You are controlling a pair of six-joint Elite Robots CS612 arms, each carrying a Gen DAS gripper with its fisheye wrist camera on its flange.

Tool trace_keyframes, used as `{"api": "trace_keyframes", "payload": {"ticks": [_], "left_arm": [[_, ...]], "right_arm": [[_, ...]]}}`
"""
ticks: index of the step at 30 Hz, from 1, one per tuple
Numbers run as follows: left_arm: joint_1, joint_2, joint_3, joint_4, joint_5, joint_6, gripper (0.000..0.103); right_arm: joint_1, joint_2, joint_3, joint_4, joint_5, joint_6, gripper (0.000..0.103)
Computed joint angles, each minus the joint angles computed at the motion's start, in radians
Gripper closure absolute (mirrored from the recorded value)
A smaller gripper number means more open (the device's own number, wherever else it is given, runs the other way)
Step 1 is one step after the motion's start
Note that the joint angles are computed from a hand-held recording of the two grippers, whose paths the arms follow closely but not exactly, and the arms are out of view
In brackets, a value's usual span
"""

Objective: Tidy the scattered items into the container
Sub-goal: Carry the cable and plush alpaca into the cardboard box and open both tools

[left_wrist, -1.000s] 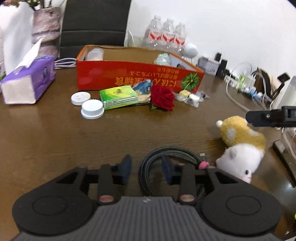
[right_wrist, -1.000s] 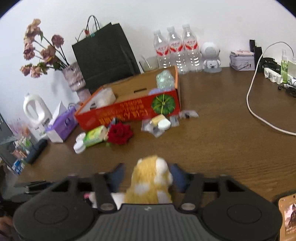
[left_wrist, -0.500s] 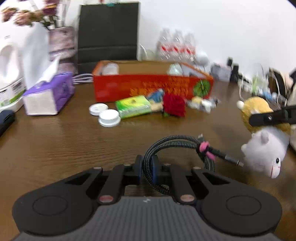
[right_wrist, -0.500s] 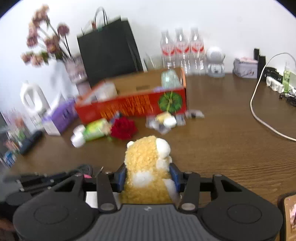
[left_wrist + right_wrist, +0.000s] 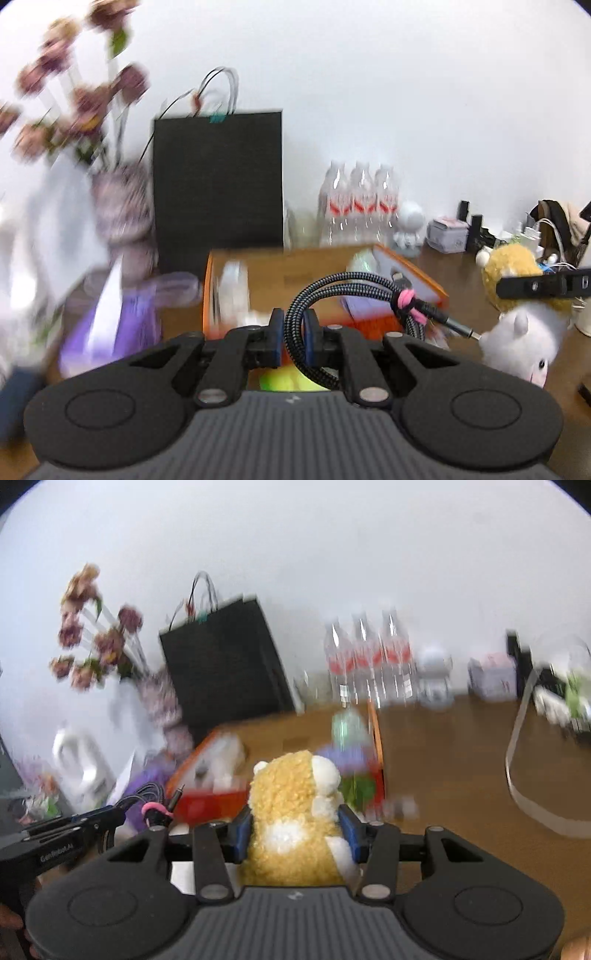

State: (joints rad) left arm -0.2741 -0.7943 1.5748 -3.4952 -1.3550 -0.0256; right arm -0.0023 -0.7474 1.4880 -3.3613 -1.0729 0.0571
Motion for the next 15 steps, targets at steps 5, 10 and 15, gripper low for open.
{"api": "trace_keyframes", "payload": {"ticks": [5,10,15], "left_arm": [[0.034,0.111,-0.280,0.327,0.023,0.084,0.092],[0.050,0.214,-0.470,0.554,0.034,0.145,0.091],[0.055,0.243,-0.518,0.687,0.019,0.260,0.091]], "right_arm": [[0.023,0.116,-0.304,0.175,-0.017,0.092,0.057],[0.072,0.258,-0.620,0.433,-0.154,0.074,0.057],[0.107,0.382,-0.867,0.722,-0.282,-0.031,0.057]]}}
